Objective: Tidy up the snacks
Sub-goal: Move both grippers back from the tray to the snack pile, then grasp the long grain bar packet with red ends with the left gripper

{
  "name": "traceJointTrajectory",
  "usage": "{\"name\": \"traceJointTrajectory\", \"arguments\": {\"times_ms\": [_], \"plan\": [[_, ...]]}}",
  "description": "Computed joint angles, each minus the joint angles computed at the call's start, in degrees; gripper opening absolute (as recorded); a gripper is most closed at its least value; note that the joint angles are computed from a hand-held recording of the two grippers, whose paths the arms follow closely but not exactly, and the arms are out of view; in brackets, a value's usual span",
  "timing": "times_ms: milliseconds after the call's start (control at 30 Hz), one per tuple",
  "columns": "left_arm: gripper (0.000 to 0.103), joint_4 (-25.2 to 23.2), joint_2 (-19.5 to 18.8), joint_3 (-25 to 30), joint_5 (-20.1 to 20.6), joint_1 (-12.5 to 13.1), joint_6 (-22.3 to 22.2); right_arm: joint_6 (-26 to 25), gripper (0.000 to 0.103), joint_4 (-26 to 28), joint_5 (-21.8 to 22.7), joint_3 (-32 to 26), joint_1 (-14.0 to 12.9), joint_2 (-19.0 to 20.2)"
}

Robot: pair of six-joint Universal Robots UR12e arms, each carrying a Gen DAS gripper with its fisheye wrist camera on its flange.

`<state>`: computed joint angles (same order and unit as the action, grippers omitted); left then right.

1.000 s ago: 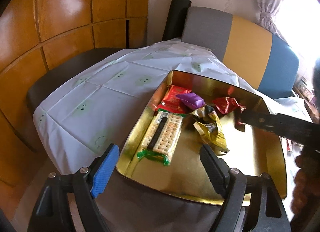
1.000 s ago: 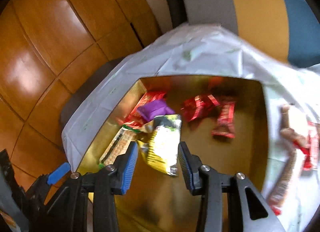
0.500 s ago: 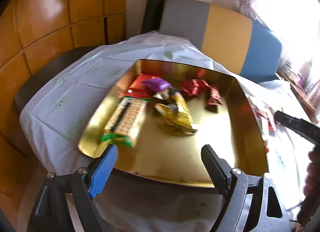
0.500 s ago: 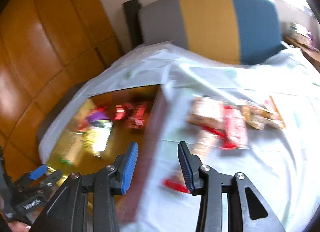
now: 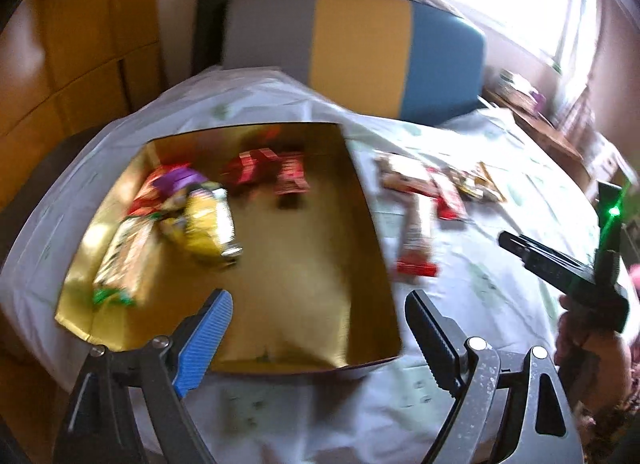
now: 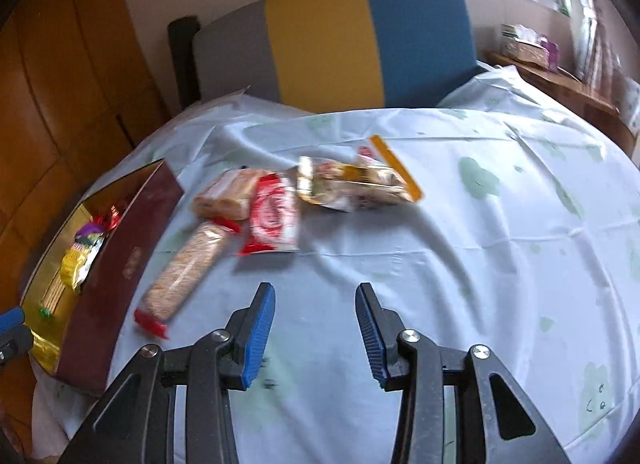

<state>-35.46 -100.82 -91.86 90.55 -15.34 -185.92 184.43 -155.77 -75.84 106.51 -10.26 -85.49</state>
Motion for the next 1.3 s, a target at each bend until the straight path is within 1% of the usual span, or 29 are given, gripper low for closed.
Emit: {"name": "traceJointTrajectory", "arguments": {"times_ms": [67,200,333,433,500,600,633,700,767,800,867,900,967,1000,1067,1100,1167,1233,1300], "plan": [[0.089,-0.74,-0.9,1.32,-0.07,-0.86,1.19,0.67,0.043,-1.16,0.0,0.76,-0.66,0.05],[0.089,-2.03,-3.35,4.78,-1.32,-2.12,2.58,3.98,0.043,-2.08,3.25,1.77,-2.36,0.08],[0.089,-4.95,-6.36,9.23,-2.4,-3.25,4.22,6.44,0.043,-2.52,5.25,2.3,-3.32,0.27],[0.089,-6.13,-8.88,12.5,-1.0,-4.26,6.1,7.74,0.043,-4.26,7.61,3.01,-4.1,0.32],[0.088,-7.86,-10.66,14.82,0.81,-4.75,7.44,8.51,0.043,-5.17,8.96,3.4,-4.57,0.32],[0.088,-9.41,-12.44,16.99,1.35,-5.07,8.65,9.75,0.044,-6.56,10.82,3.82,-5.13,0.56],[0.086,-10.16,-13.16,17.86,2.36,-5.28,8.69,10.16,0.044,-6.97,11.44,3.95,-5.32,0.64],[0.084,-10.69,-14.15,18.87,2.73,-5.41,8.99,11.09,0.044,-7.83,12.95,4.3,-5.82,0.75],[0.078,-11.45,-15.0,19.78,2.97,-5.66,9.83,11.98,0.044,-8.64,14.25,4.58,-6.22,0.87],[0.077,-11.53,-15.36,20.06,3.17,-5.79,10.59,12.28,0.044,-8.93,14.69,4.69,-6.36,0.9],[0.071,-11.94,-16.01,20.65,4.38,-6.18,11.36,12.68,0.044,-9.27,15.29,4.79,-6.56,0.98],[0.07,-11.97,-16.22,20.72,4.27,-6.22,11.45,12.86,0.044,-9.47,15.5,4.85,-6.62,1.01],[0.061,-11.82,-16.49,20.69,4.84,-6.34,10.98,13.12,0.044,-9.74,15.78,4.93,-6.7,1.03],[0.058,-11.93,-16.61,20.63,4.75,-6.31,10.73,13.25,0.044,-9.85,15.91,4.97,-6.73,1.05],[0.042,-12.7,-16.88,20.75,4.86,-6.26,10.15,13.46,0.044,-10.08,16.11,5.03,-6.78,1.09],[0.04,-13.14,-16.85,20.61,4.58,-6.21,9.77,13.52,0.044,-10.15,16.19,5.04,-6.81,1.12],[0.031,-12.79,-16.56,19.73,3.91,-6.17,9.37,13.65,0.044,-10.33,16.34,5.09,-6.85,1.14],[0.031,-11.18,-15.57,17.97,1.81,-6.04,8.23,13.95,0.044,-10.61,16.53,5.18,-6.92,1.17],[0.031,-9.26,-14.97,16.57,1.4,-6.11,7.48,14.02,0.044,-10.72,16.63,5.21,-6.96,1.18]]}}
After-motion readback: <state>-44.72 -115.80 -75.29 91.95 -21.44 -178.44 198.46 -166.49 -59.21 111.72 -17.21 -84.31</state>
